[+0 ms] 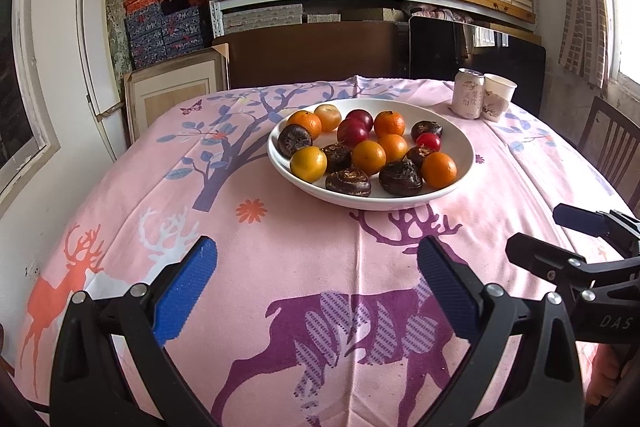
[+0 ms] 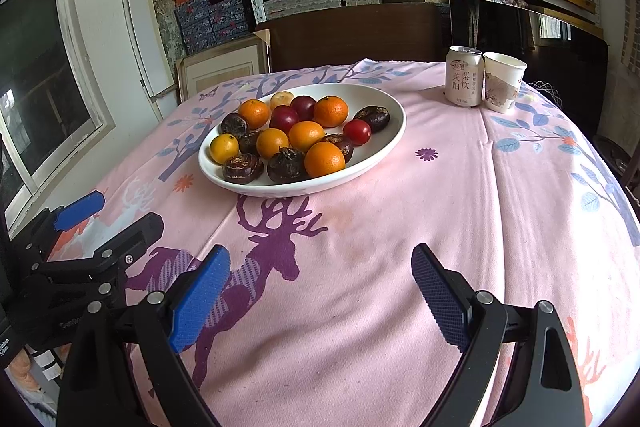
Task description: Organize fruits
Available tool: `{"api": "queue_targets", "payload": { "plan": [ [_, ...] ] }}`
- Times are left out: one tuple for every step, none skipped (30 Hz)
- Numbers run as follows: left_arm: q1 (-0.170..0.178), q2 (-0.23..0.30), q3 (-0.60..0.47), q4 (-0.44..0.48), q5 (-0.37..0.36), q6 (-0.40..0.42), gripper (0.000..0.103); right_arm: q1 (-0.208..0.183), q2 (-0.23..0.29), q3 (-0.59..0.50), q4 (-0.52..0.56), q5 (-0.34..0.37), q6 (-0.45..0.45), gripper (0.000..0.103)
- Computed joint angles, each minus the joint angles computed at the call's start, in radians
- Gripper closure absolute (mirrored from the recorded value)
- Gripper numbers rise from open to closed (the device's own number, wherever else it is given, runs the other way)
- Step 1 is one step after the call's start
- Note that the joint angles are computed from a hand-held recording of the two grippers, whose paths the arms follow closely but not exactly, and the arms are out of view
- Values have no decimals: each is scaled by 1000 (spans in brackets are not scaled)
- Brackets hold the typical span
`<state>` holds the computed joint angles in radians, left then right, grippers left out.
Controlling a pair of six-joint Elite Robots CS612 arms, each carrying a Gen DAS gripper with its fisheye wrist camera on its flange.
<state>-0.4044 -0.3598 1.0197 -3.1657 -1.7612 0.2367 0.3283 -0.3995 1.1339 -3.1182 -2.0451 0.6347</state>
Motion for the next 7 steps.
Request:
{"api": "queue_targets", "payload": {
  "plan": [
    [1, 0, -2, 8, 2, -5, 5, 0, 0, 0, 1, 0, 1, 10],
    [1, 0, -5, 17, 3, -11, 5, 0, -1, 0, 1, 0, 1, 10],
    [2, 1, -9, 27, 2, -14, 5, 0, 0, 0, 0, 0, 0, 10],
    [3, 3, -14, 33, 2, -16, 5, 0, 0, 0, 0, -1, 1, 10],
    [3, 3, -16, 35, 3, -19, 5, 0, 0, 0, 0, -1, 1, 10],
    [4, 4, -17, 35, 4, -19, 5, 0, 0, 0, 1, -1, 0, 10],
    [3, 4, -17, 35, 5, -18, 5, 0, 0, 0, 1, -1, 0, 10]
  ]
}}
